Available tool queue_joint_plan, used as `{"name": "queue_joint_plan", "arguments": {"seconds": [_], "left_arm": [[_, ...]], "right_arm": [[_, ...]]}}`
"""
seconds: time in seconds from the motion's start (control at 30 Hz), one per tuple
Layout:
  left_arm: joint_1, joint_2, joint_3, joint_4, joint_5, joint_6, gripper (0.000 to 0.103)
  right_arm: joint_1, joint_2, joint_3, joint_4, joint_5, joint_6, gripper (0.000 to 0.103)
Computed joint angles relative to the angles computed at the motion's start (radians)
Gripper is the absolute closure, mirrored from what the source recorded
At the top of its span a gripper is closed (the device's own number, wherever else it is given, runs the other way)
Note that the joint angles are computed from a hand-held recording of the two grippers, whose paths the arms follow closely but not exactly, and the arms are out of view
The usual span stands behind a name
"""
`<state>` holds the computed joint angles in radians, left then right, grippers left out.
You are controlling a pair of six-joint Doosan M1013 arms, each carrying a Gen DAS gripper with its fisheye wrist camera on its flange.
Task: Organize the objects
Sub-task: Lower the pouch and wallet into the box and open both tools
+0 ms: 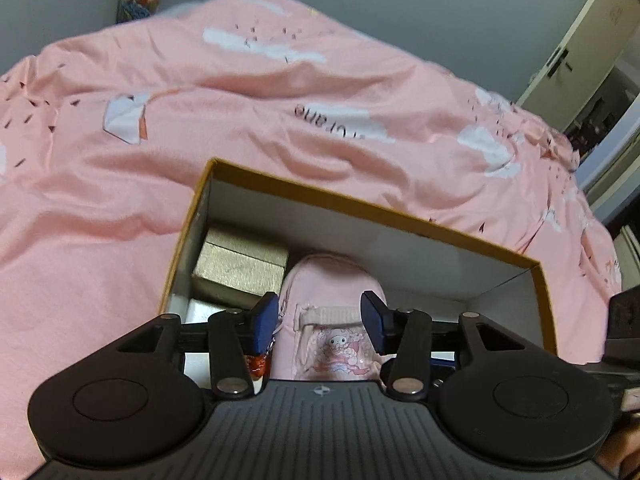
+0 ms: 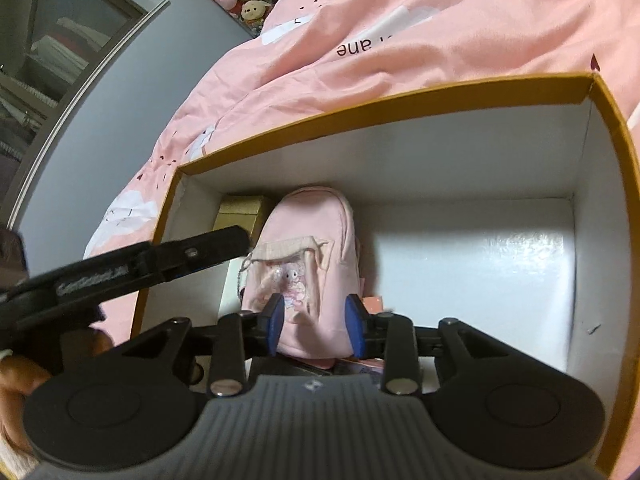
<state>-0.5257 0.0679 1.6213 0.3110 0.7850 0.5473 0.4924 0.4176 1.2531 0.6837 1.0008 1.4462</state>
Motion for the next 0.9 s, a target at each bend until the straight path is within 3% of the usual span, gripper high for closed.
{"name": "queue_joint_plan", "arguments": {"seconds": [0.23, 0.47, 0.57, 0.7, 0.8, 0.9], "left_arm": [[-0.037, -0.03, 0.026, 0.097, -0.024, -0.062, 0.049], [-0.048, -0.034, 0.033, 0.101, -0.035, -0.074, 0.048], [-0.066, -0.046, 0.042, 0.167, -0.041, -0.133, 0.043], [-0.102, -0.062, 0.047, 0.271, -0.029, -0.194, 0.042], [-0.129, -0.081, 0.055, 0.323, -0.028, -0.225, 0.042], [-0.164, -0.102, 0.065, 0.374, -0.02, -0.247, 0.041]], "right_arm": [[0.011, 0.011, -0.009, -0.016, 0.012, 0.019, 0.072], [0.031, 0.018, -0.027, -0.085, 0.018, 0.044, 0.072], [0.032, 0.001, -0.019, -0.1, 0.011, 0.027, 0.071], [0.043, -0.048, 0.013, -0.155, -0.043, -0.005, 0.057], [0.063, -0.105, 0.063, -0.245, -0.129, -0.029, 0.043], [0.083, -0.163, 0.123, -0.343, -0.217, -0.038, 0.037]]}}
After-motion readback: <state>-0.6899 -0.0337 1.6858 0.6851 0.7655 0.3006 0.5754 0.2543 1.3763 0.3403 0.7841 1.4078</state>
